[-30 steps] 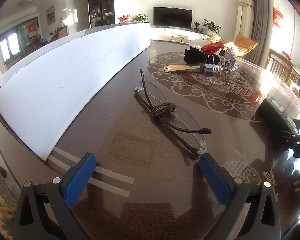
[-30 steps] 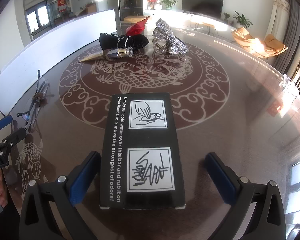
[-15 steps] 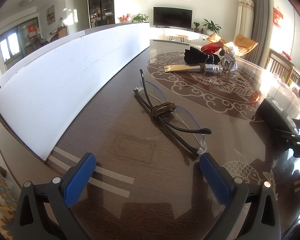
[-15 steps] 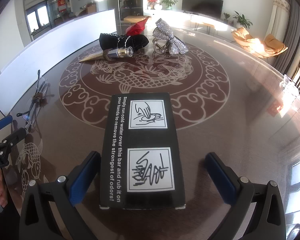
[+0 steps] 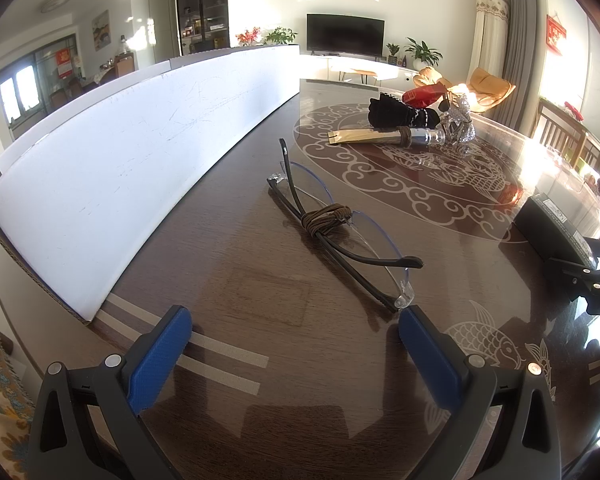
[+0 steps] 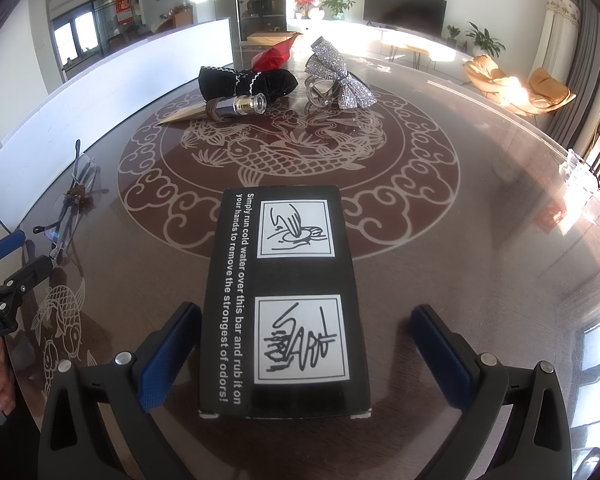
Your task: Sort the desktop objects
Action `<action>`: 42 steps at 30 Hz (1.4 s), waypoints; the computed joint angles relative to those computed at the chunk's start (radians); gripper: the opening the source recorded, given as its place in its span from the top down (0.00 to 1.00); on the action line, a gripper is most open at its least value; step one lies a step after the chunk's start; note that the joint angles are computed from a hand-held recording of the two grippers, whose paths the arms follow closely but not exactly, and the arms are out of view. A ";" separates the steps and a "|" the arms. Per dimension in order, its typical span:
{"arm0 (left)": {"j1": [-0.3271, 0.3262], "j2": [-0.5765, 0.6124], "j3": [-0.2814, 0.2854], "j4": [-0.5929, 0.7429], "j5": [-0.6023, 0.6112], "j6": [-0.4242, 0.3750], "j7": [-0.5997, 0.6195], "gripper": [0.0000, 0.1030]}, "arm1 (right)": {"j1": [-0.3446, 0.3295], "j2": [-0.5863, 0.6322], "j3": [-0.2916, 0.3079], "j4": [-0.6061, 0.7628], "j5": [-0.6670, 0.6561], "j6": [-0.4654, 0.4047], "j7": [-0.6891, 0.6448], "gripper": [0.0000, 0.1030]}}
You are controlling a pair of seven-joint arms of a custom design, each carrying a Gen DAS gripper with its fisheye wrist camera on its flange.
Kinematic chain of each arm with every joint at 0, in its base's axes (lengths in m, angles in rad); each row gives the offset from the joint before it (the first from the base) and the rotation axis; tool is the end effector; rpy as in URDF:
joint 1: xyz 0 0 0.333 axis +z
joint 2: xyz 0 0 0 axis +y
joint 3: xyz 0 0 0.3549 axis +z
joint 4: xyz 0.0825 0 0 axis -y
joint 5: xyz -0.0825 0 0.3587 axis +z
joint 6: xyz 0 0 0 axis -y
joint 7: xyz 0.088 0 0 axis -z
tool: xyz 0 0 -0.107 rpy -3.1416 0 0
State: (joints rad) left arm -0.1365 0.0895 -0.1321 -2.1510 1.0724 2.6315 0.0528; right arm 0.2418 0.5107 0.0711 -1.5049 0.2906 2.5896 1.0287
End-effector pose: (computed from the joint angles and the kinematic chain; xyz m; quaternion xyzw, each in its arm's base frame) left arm 0.5350 -0.1680 0.4464 -0.7724 0.5178 -0.2037 0.3064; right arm 0.7057 0.2103 0.4802 -0.8493 0.4306 -0.1425 0.2700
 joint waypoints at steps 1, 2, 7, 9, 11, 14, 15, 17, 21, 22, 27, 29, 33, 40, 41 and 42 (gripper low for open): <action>0.000 0.001 0.000 0.000 0.001 0.000 -0.001 0.00 | 0.000 0.000 0.000 0.000 0.000 0.000 0.000 0.00; 0.000 0.001 0.000 0.000 0.001 0.000 -0.001 0.00 | 0.000 0.000 0.000 0.000 0.000 0.000 0.000 0.00; 0.000 0.001 0.000 0.001 0.001 0.000 -0.001 0.00 | 0.000 0.000 0.000 0.000 0.000 0.000 0.000 0.00; 0.000 0.001 0.000 0.001 0.001 0.000 -0.001 0.00 | 0.000 0.000 0.000 0.000 0.001 0.000 0.000 0.00; 0.000 0.001 0.000 0.001 0.001 0.000 -0.001 0.00 | 0.000 0.000 0.000 0.000 0.001 0.000 0.000 0.00; -0.001 0.001 0.000 0.001 0.000 0.000 0.000 0.00 | 0.000 0.000 -0.001 0.000 0.001 0.000 0.000 0.00; -0.001 0.002 0.001 0.001 0.001 0.000 0.000 0.00 | 0.000 0.000 -0.001 0.000 0.001 0.000 0.000 0.00; -0.001 0.002 0.001 0.001 0.001 0.000 0.000 0.00 | 0.001 0.000 -0.001 0.000 0.001 0.000 0.000 0.00; -0.001 0.002 0.001 0.002 0.001 0.000 -0.001 0.00 | 0.001 0.000 -0.001 0.000 0.001 0.000 0.000 0.00; -0.001 0.002 0.001 0.002 0.001 0.000 -0.001 0.00 | 0.001 0.000 -0.001 0.000 0.001 0.000 0.000 0.00; -0.001 0.003 0.001 0.002 0.001 0.000 -0.001 0.00 | 0.001 0.000 -0.001 0.000 0.001 0.000 0.000 0.00; -0.001 0.003 0.001 0.003 0.002 0.000 -0.002 0.00 | 0.001 0.000 -0.001 0.000 0.001 0.000 0.000 0.00; -0.001 0.004 0.001 0.003 0.002 0.000 -0.002 0.00 | 0.001 0.000 -0.001 0.000 0.001 0.000 0.000 0.00; 0.013 -0.007 0.000 -0.010 -0.073 0.034 0.084 0.00 | 0.001 0.000 -0.001 0.000 0.001 0.000 0.000 0.00; 0.018 -0.015 0.000 -0.020 -0.100 0.052 0.115 0.00 | 0.001 0.000 -0.001 0.000 0.001 0.000 0.000 0.00; 0.024 -0.024 0.003 -0.034 -0.111 0.086 0.125 0.00 | 0.001 0.000 -0.001 0.000 0.001 0.000 0.000 0.00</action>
State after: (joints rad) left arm -0.1121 0.0659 -0.1295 -2.1847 0.9616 2.7174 0.1774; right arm 0.2423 0.5111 0.0706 -1.5046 0.2912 2.5897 1.0285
